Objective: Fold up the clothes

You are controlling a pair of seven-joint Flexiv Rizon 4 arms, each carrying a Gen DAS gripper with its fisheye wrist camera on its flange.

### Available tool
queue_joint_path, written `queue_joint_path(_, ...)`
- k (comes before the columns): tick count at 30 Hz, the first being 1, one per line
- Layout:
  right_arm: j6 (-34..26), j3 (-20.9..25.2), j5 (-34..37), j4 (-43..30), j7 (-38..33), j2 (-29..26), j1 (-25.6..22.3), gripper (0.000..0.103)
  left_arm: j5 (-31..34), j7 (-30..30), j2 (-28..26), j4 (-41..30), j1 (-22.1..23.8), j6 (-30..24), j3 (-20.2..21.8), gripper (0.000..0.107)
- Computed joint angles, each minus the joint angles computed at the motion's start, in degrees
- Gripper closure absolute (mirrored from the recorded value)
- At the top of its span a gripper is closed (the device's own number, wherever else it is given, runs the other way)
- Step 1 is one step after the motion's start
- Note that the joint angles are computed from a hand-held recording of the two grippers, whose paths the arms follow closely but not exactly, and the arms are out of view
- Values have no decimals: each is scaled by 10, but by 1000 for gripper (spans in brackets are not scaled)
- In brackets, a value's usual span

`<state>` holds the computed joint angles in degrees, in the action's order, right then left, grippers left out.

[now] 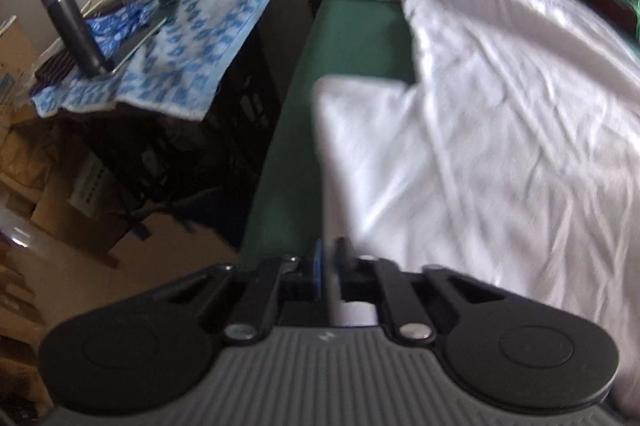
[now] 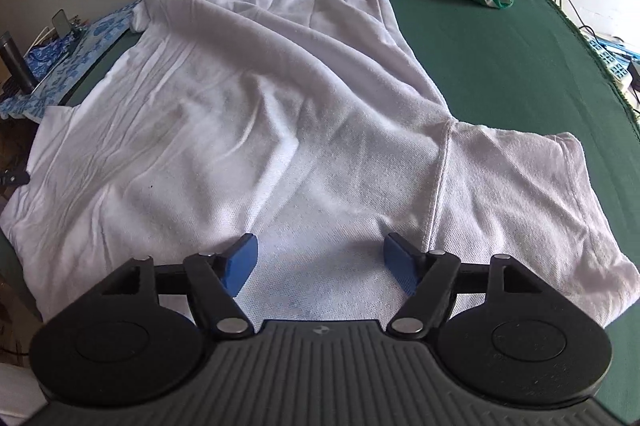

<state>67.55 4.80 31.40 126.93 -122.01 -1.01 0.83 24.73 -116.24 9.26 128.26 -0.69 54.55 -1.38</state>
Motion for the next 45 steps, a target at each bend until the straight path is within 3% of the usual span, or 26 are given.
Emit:
queue_joint_path(2, -18, -2, -44, -3, 50, 0, 3, 31, 3, 28, 15, -6, 3, -58, 3, 107)
queue_joint_path(3, -29, -3, -64, -6, 73, 0, 4, 38, -8, 43, 22, -4, 7, -54, 14, 107)
queue_joint_path(4, -42, -6, -61, -19, 82, -1, 3, 52, -19, 57, 29, -3, 12, -44, 24, 107)
queue_joint_path(6, -64, -12, -41, -53, 92, -5, -2, 64, -45, 85, 26, -13, 22, 5, 37, 105)
queue_joint_path(8, -50, -15, -34, -89, 98, -22, -4, 64, -94, 141, -15, -35, 24, 97, 46, 92)
queue_joint_path(9, -45, -16, -36, -114, 102, -37, -4, 62, -123, 168, -46, -55, 25, 128, 44, 78)
queue_joint_path(11, -38, -14, -43, -172, 112, -77, -6, 61, -213, 245, -114, -95, 23, 184, 36, 68)
queue_joint_path(12, -35, -10, -45, -206, 116, -103, -7, 59, -251, 277, -149, -120, 24, 198, 27, 59)
queue_joint_path(15, -13, -2, -80, -299, 135, -186, 0, 53, -285, 307, -252, -228, 19, 188, 16, 42)
queue_joint_path(19, -13, -14, -156, -423, 211, -301, 24, 54, -295, 276, -364, -384, -7, 97, 34, 38)
queue_joint_path(22, -11, 3, -178, -523, 238, -388, 17, 54, -331, 258, -417, -448, -5, 52, 24, 32)
queue_joint_path(25, 3, 16, -208, -598, 250, -462, 16, 54, -319, 238, -465, -515, -17, -3, 40, 32)
queue_joint_path(29, -20, 78, -237, -676, 204, -532, -6, 53, -295, 200, -487, -537, -30, -1, 55, 30)
queue_joint_path(32, 37, 87, -249, -677, 167, -553, 0, 47, -282, 184, -498, -549, -37, 9, 60, 28)
queue_joint_path(33, 53, 84, -257, -675, 160, -558, 4, 58, -278, 180, -504, -557, -41, 10, 62, 29)
queue_joint_path(34, 54, 95, -263, -677, 147, -559, -2, 94, -273, 175, -509, -565, -44, 10, 63, 32)
queue_joint_path(37, 52, 122, -266, -684, 108, -561, -19, 98, -270, 166, -527, -591, -50, 18, 59, 42)
queue_joint_path(39, 98, 85, -273, -685, 126, -565, -7, 98, -269, 168, -540, -615, -52, 29, 54, 43)
queue_joint_path(42, 141, -15, -310, -710, 248, -587, 21, 98, -262, 175, -551, -633, -62, 62, 52, 45)
queue_joint_path(43, 134, -29, -317, -730, 277, -599, 18, 100, -253, 176, -551, -636, -68, 75, 58, 43)
queue_joint_path(45, 113, -2, -301, -744, 250, -603, 0, 100, -219, 174, -558, -655, -91, 60, 92, 43)
